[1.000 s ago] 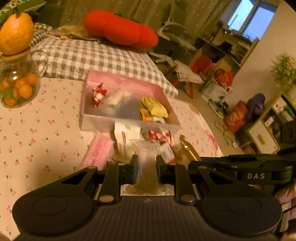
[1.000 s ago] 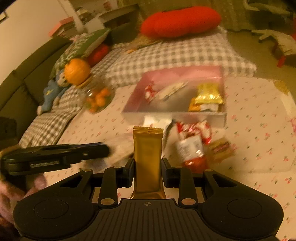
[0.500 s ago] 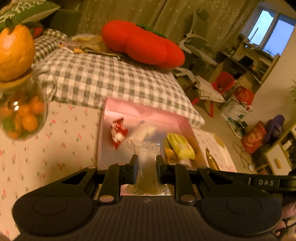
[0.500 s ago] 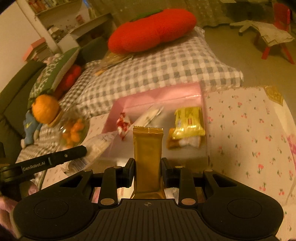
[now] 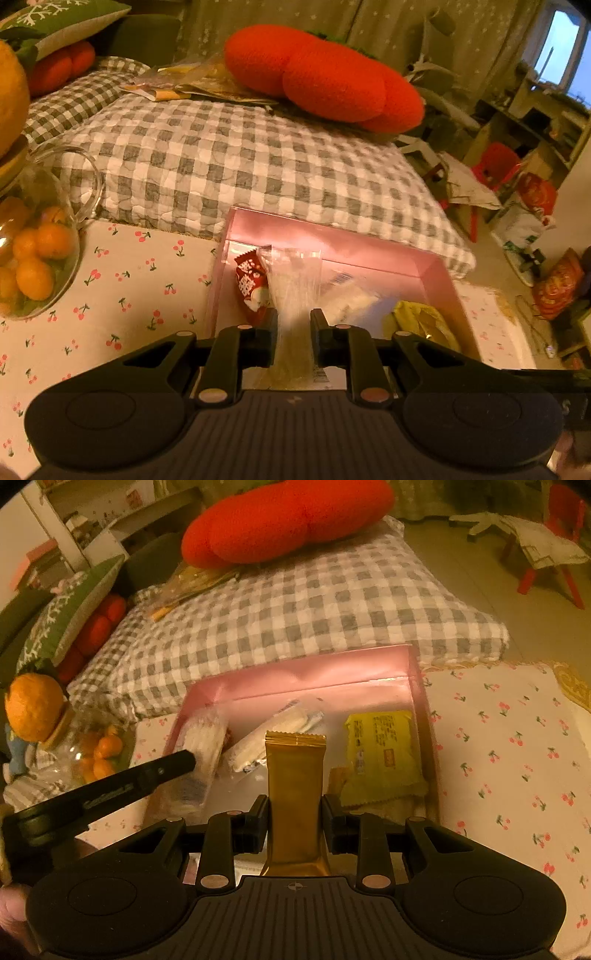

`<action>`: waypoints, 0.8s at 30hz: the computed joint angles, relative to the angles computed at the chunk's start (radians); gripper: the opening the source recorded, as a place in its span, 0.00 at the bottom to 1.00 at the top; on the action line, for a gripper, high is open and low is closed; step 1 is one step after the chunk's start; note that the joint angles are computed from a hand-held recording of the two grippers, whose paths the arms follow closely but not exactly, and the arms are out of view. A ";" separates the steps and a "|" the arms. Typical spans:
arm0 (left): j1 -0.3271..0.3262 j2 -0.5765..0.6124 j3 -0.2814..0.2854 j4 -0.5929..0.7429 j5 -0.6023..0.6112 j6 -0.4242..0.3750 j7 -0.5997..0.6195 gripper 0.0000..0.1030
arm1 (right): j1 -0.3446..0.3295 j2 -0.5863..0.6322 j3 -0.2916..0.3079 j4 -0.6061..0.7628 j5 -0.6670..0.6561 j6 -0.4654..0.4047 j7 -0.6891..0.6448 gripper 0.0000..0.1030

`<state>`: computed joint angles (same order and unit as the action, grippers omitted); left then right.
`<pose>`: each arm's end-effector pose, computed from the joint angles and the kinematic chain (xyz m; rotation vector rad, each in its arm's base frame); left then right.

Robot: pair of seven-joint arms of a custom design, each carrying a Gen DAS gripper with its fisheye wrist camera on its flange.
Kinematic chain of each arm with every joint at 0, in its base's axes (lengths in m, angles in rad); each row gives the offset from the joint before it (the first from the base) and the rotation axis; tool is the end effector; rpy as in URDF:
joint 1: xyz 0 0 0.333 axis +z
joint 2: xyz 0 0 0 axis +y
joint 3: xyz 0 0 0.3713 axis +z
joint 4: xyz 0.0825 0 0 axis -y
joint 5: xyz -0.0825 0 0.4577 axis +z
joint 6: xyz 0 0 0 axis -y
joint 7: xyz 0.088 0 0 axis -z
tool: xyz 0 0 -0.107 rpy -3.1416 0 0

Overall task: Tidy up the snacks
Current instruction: 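Carry both packets into the box and open both grippers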

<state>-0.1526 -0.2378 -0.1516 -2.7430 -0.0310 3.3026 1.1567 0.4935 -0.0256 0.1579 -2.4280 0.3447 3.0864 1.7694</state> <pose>0.4487 -0.1372 0.3813 -1.9676 1.7239 -0.9843 0.4736 0.3265 0.3930 -1.8381 1.6353 -0.1470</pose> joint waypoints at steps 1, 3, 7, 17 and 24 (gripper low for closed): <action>0.046 0.005 -0.048 0.006 -0.008 -0.004 0.001 0.15 | -0.006 0.008 0.001 0.005 -0.035 0.000 0.028 0.28; 0.163 0.012 -0.169 0.019 -0.026 -0.012 0.004 0.05 | -0.014 0.026 0.002 0.018 -0.087 0.004 0.073 0.28; 0.307 0.013 -0.308 0.038 -0.023 -0.046 -0.028 0.05 | -0.024 0.056 -0.001 0.040 -0.148 0.006 0.147 0.28; 0.340 0.009 -0.313 0.054 0.085 -0.082 -0.095 0.16 | -0.001 0.084 -0.097 0.054 -0.585 0.032 0.567 0.32; 0.378 -0.028 -0.344 0.040 0.161 -0.094 -0.140 0.32 | -0.033 0.046 -0.076 0.019 -0.614 0.082 0.612 0.52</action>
